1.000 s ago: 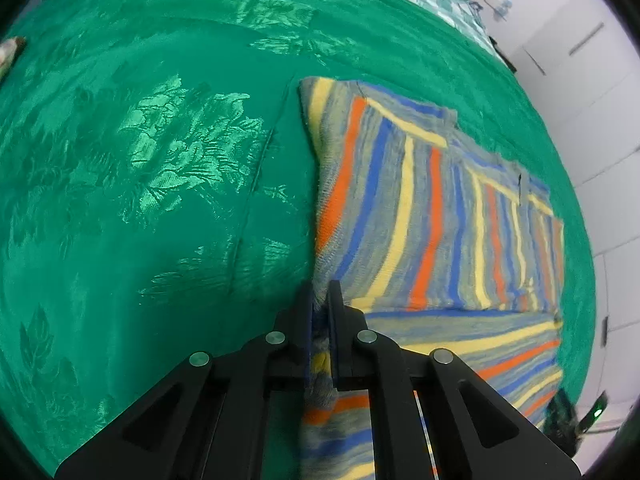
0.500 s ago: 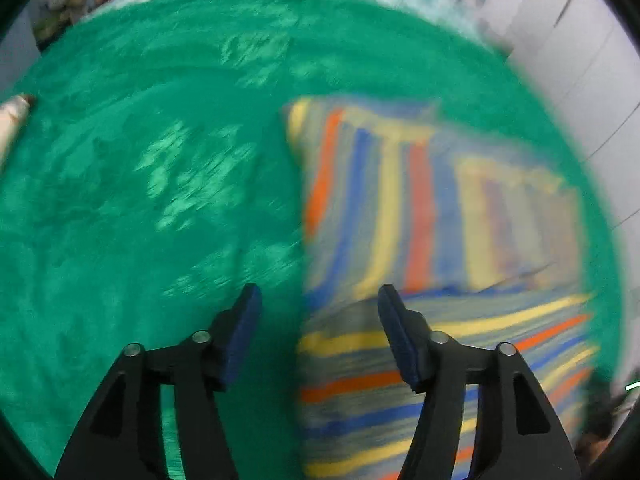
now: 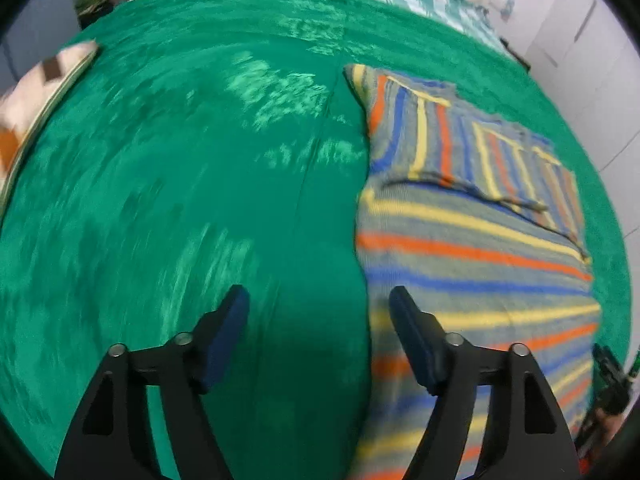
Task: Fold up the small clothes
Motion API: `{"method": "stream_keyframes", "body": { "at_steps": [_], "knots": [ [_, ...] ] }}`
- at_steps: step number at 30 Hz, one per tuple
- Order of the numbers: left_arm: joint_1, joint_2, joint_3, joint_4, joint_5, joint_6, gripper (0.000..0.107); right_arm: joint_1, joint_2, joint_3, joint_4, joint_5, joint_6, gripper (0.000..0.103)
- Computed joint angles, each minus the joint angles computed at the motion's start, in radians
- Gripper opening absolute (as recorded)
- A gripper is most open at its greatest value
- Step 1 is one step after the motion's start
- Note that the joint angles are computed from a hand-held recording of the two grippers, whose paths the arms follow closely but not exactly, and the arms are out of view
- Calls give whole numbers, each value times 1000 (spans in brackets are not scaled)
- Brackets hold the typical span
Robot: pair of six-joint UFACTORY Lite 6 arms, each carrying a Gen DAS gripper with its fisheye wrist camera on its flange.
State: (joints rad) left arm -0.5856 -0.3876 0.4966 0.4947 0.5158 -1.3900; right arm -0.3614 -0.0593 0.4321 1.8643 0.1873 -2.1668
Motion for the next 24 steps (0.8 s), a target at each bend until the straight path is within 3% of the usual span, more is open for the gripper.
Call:
{"method": "stream_keyframes", "body": {
  "at_steps": [2, 4, 7, 11, 13, 15, 20, 24],
  "knots": [
    [-60, -138, -91, 36, 34, -112, 80, -1, -1, 0, 2, 0, -3, 103],
    [-141, -318, -201, 90, 131, -245, 83, -2, -1, -1, 8, 1, -10, 103],
    [-46, -386, -252, 104, 144, -181, 86, 0, 1, -2, 51, 0, -52, 103],
    [172, -269, -264, 301, 43, -169, 100, 0, 0, -7, 101, 4, -102, 103],
    [350, -94, -266, 427, -112, -174, 103, -4, 2, -9, 123, 10, -128, 103],
    [434, -65, -316, 603, -218, -290, 103, -6, 1, -13, 142, 14, -147, 103],
    [395, -112, -384, 884, -206, -599, 103, -13, 0, -16, 158, 23, -172, 103],
    [406, -137, -401, 899, -207, -603, 103, -14, -4, -20, 165, 24, -179, 103]
  ]
}}
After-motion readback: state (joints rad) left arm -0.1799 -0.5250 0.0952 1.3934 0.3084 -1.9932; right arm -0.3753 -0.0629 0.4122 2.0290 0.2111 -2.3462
